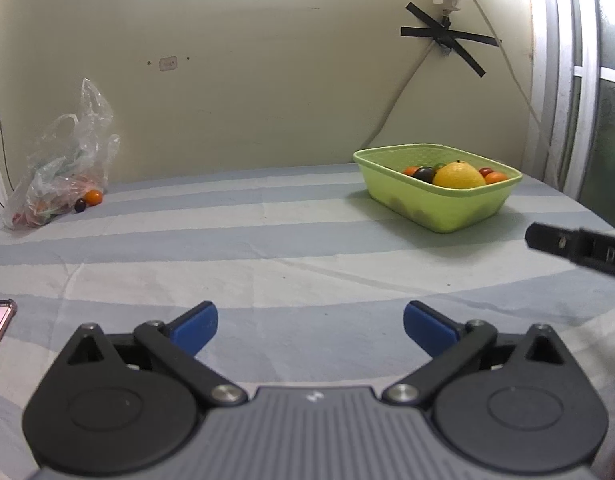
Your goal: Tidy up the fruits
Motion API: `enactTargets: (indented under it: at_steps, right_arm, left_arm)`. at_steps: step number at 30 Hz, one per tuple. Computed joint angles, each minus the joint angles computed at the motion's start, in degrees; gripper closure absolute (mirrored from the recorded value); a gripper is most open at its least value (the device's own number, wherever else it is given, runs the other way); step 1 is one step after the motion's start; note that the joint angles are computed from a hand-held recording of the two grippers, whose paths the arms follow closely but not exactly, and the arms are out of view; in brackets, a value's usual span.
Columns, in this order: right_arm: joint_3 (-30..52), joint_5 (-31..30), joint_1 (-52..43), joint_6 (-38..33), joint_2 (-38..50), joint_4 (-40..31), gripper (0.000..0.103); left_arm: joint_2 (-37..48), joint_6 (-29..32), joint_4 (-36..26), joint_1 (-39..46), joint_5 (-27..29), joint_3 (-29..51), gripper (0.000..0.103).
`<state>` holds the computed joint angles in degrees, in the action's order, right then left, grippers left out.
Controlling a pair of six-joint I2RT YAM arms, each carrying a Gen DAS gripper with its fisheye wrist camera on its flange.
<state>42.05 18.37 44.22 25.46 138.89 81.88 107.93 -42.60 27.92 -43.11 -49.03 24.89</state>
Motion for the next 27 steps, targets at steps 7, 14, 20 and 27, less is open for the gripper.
enactTargets:
  at_steps: [7, 14, 20, 27]
  right_arm:
    - [1.8, -1.3, -1.5, 1.7, 2.8, 0.5, 0.043]
    - [1.4, -3.9, -1.8, 1.5, 2.3, -0.4, 0.04]
    - [1.7, -5.6, -2.0, 1.4, 2.1, -1.5, 0.039]
    - [2.0, -6.6, -2.4, 2.1, 2.1, -1.7, 0.036]
  left_arm:
    - [4.6, 2.6, 1.4, 2.5, -1.0, 3.1, 0.0]
    - [8.3, 5.3, 1.4, 4.3, -0.5, 6.1, 0.0]
    - [8.5, 5.6, 1.6, 5.0, 1.2, 6.0, 0.0]
    - [8.3, 5.4, 1.4, 6.0, 3.1, 6.0, 0.0]
